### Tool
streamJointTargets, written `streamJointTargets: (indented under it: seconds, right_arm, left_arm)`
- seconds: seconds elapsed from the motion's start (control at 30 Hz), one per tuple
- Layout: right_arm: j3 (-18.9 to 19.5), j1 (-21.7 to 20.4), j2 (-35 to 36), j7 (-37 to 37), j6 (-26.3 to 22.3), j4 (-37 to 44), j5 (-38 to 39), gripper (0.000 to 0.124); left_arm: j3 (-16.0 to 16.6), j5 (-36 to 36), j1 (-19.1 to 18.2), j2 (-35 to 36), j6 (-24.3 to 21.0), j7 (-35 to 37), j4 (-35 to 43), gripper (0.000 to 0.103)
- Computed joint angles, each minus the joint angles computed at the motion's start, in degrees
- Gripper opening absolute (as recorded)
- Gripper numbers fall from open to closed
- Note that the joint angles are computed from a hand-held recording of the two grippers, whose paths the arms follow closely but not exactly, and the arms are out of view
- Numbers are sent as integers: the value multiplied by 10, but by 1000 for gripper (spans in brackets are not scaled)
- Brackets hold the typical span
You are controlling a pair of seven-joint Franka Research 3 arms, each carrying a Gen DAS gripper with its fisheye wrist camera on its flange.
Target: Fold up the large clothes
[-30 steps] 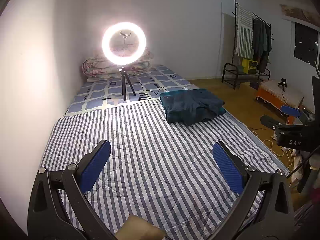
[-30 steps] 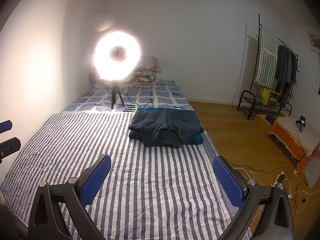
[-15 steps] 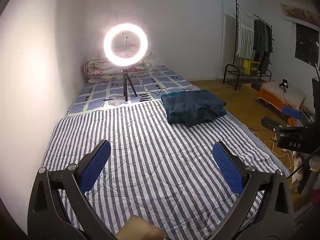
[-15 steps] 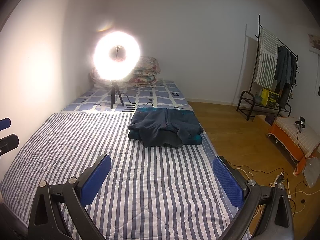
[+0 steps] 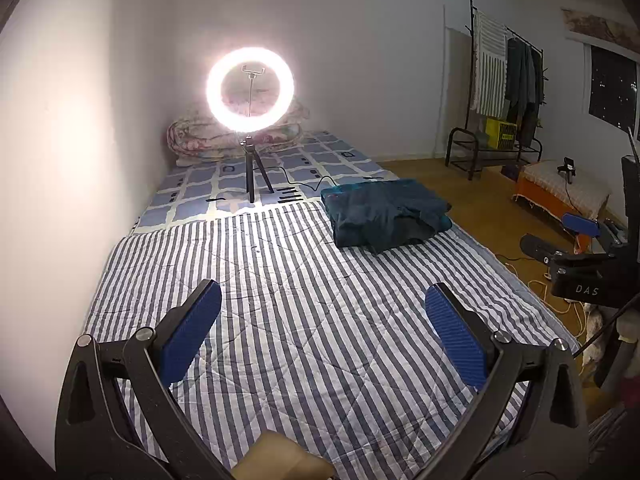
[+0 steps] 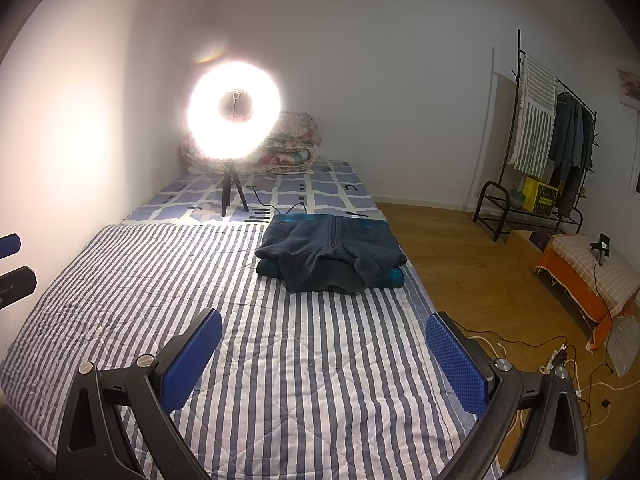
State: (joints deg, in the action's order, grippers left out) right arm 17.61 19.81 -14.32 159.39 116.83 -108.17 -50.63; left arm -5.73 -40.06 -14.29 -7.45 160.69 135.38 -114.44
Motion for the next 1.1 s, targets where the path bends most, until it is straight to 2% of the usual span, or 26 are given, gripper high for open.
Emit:
streamJointTargets:
  seconds: [0.33, 0.83, 1.1]
  right_arm:
    - [0, 1, 2, -2, -1, 1, 0, 103]
    - [0, 6, 4, -17, -3, 2, -6, 103]
    - [0, 7, 2, -20, -1, -1, -2, 103]
  left_arm:
    - [0, -3, 0, 0, 2, 1, 0, 103]
    - [8, 42, -18, -22, 55, -51, -32, 103]
    - [16, 61, -26, -22, 52, -66, -33, 103]
